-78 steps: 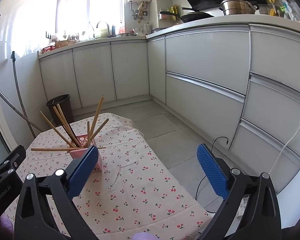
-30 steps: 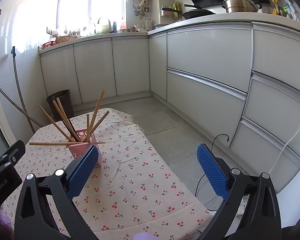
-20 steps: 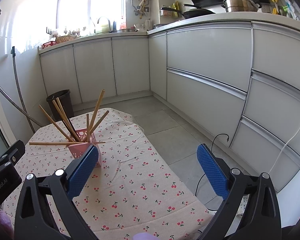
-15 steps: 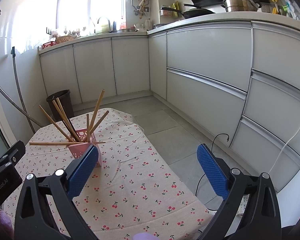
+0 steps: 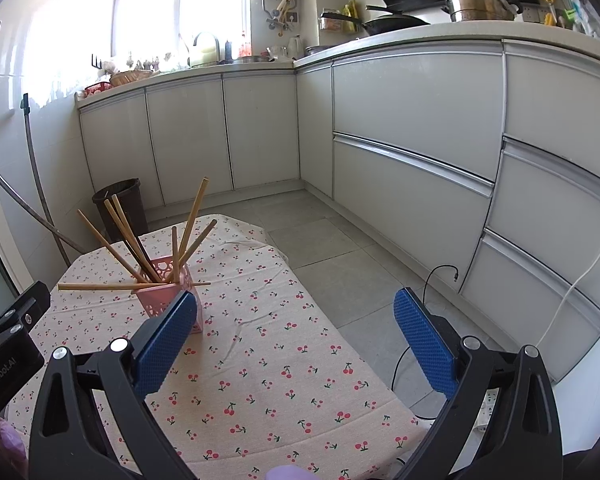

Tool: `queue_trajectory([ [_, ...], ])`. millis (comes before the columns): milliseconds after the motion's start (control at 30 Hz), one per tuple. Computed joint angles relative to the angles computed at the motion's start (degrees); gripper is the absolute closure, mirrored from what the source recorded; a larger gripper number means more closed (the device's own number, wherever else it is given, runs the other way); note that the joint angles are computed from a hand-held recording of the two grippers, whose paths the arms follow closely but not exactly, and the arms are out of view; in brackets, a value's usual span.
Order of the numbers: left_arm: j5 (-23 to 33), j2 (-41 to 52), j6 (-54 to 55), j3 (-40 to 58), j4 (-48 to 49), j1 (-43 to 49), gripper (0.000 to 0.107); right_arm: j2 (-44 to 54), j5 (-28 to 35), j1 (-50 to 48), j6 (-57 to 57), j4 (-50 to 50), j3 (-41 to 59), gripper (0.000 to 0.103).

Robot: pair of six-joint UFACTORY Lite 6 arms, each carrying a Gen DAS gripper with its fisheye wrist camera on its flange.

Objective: Organize utensils

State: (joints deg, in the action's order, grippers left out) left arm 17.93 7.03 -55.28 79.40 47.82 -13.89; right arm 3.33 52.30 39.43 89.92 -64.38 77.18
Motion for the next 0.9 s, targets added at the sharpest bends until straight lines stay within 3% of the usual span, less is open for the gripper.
queue_trajectory([
  [400, 0.3, 0.1, -2.8, -0.1, 2.9, -0.2, 0.011, 0.4, -0.3, -0.4, -1.2, 1.3, 0.3, 0.007],
  [533, -1.9, 0.5, 8.5, 0.2, -8.5, 1.1, 0.020, 0.5, -0.6, -0.7, -1.5, 2.0, 0.4, 0.007],
  [700, -2.5, 0.5, 7.5, -0.6, -6.6, 0.6, 0.028, 0.8, -0.5, -0.7, -2.1, 2.5, 0.8, 0.007],
  [767, -1.5, 0.8, 4.4, -0.3, -3.3, 0.1, 0.024, 0.9, -0.5, -0.9, -2.3, 2.9, 1.1, 0.007],
  [833, -0.1, 1.4, 3.5, 0.5, -2.2, -0.2, 0.010, 0.8, -0.4, -0.9, -2.2, 2.8, 1.0, 0.007],
  [900, 1.0, 1.6, 0.8, 0.7, 0.3, -0.6, 0.011, 0.7, -0.3, -0.9, -2.0, 2.8, 1.0, 0.007],
])
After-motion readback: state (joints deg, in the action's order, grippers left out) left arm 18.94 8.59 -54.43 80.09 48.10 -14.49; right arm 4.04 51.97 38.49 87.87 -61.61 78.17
